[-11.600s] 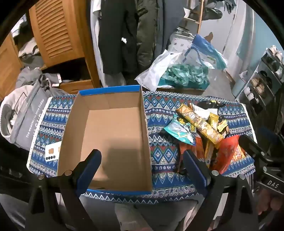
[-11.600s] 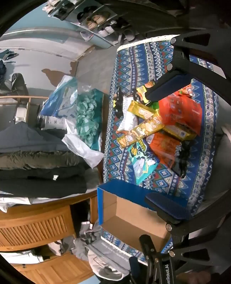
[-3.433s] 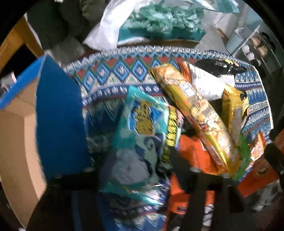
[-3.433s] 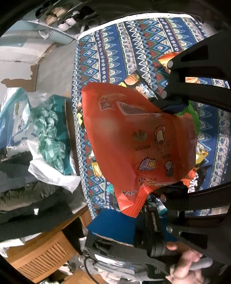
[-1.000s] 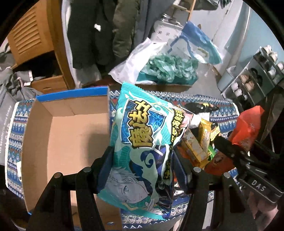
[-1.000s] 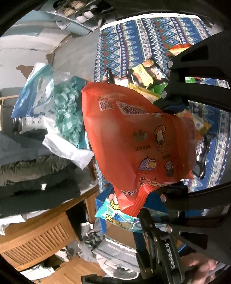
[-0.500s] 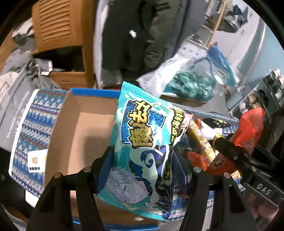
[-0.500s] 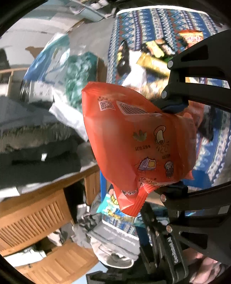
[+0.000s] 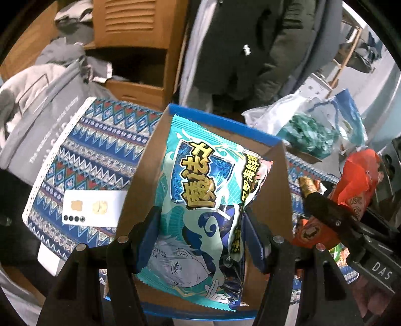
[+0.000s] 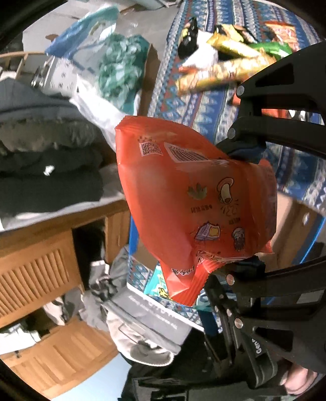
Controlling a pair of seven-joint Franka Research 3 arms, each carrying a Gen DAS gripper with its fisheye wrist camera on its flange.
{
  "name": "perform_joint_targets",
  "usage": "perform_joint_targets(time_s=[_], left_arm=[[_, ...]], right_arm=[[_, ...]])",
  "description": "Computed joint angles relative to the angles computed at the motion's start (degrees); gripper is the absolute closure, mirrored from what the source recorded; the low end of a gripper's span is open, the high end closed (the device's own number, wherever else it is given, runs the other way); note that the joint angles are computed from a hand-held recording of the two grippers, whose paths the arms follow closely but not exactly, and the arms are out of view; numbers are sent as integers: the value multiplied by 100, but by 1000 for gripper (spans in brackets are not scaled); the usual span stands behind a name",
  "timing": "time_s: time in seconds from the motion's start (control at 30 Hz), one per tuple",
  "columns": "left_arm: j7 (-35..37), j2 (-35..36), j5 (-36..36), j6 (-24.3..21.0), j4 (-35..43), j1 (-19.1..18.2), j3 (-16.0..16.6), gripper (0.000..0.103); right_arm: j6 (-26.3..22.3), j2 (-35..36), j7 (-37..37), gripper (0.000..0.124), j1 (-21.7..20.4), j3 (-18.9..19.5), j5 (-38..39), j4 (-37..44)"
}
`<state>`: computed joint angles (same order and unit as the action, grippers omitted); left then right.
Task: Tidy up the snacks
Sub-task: 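Lower both packets into the box and open both grippers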
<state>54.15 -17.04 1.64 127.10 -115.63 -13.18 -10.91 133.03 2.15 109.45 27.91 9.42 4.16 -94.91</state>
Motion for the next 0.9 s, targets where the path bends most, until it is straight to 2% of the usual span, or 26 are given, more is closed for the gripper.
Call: perform_joint_targets(time_s=[0.3, 0.4, 0.43, 0.5, 0.9], left_arm=[[4, -65, -259, -53, -247, 22, 105, 37], [-54, -113, -341, -77, -306, 44, 123, 35], [-105, -133, -313, -74, -328, 63, 112, 35], [-171, -124, -250, -136, -309, 90, 96, 30], [-282, -79, -215, -141, -234, 82, 62, 29]], right_arm=[[-210, 423, -156, 64, 116, 15, 280, 389], [-284, 525, -176, 60, 146, 2, 333, 510], [-290, 543, -193, 54, 151, -3, 353, 531], [-257, 524, -151, 46, 171, -25, 289, 504], [-66, 264, -62, 42, 97, -80, 24, 270]])
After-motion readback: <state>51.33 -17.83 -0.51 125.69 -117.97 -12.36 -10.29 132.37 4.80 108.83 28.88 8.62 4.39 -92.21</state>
